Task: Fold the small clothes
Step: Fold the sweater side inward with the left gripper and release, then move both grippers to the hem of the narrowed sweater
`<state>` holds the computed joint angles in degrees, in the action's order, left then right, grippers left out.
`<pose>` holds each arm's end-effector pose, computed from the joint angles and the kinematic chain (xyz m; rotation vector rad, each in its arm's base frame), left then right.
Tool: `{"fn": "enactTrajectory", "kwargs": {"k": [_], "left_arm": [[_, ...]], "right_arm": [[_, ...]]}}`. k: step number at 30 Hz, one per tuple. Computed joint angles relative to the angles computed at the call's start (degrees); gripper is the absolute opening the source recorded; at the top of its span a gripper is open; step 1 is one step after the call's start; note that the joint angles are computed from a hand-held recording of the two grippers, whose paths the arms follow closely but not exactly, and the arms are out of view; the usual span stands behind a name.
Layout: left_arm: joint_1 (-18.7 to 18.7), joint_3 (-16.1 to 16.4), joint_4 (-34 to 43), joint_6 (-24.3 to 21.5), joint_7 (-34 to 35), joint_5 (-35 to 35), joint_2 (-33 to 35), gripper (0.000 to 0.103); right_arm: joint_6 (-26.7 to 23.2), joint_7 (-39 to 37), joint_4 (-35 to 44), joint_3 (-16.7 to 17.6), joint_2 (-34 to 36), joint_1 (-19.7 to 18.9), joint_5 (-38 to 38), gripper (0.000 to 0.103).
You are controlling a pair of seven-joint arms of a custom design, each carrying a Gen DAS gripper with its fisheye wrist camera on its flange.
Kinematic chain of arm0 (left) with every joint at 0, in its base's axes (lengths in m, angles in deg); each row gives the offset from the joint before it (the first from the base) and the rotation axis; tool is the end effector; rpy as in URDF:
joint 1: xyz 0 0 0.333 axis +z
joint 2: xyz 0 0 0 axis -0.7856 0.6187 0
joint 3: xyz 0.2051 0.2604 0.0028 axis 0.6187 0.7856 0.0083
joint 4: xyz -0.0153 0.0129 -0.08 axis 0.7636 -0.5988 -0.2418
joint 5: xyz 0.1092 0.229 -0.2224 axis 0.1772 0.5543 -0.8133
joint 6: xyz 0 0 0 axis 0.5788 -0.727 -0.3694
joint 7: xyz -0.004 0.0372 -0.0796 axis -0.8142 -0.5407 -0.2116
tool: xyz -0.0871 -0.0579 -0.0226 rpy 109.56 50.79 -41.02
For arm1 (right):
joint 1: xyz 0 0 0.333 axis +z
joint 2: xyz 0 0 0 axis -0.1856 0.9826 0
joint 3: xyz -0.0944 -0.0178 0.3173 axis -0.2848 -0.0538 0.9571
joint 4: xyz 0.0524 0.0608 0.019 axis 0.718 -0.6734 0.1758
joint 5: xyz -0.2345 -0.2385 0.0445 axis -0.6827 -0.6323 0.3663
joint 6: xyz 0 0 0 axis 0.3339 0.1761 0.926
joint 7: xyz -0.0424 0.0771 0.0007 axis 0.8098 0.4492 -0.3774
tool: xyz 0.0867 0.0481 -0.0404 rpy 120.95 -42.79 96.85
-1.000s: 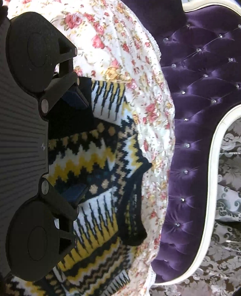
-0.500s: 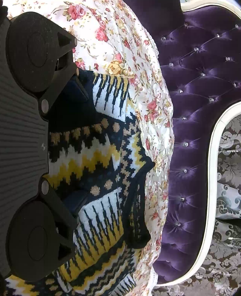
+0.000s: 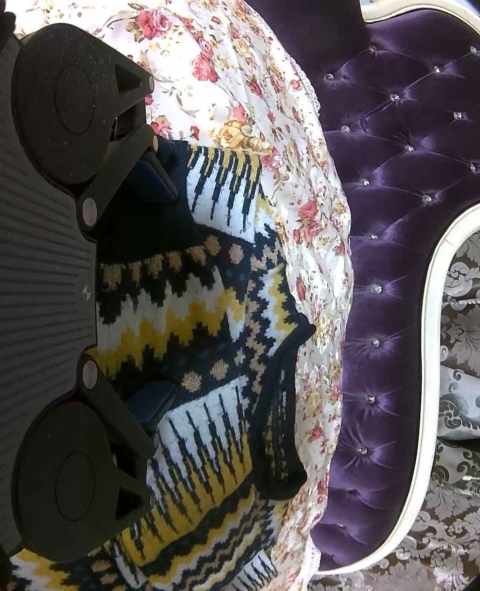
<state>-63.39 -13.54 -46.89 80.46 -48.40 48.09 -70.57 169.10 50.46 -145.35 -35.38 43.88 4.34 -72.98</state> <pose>0.6073 -0.1511 0.4482 -1.8904 1.4210 -0.5971 0.6591 0.1959 0.4825 -1.9204 1.6439 -0.4580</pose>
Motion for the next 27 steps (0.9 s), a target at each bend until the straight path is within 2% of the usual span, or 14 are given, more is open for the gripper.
{"fn": "enactTrajectory", "kwargs": {"k": [18, 27], "left_arm": [[-0.10, 0.13, 0.42, -0.56, 2.34, -2.23, 0.27, 0.103], [0.04, -0.34, 1.25, -1.79, 5.77, -5.56, 0.55, 0.103]], "right_arm": [[9.20, -0.01, -5.55, -0.02, -1.09, 0.06, -0.10, 0.103], [13.96, 0.29, -8.18, -0.15, -1.57, 0.19, -0.27, 0.103]]}}
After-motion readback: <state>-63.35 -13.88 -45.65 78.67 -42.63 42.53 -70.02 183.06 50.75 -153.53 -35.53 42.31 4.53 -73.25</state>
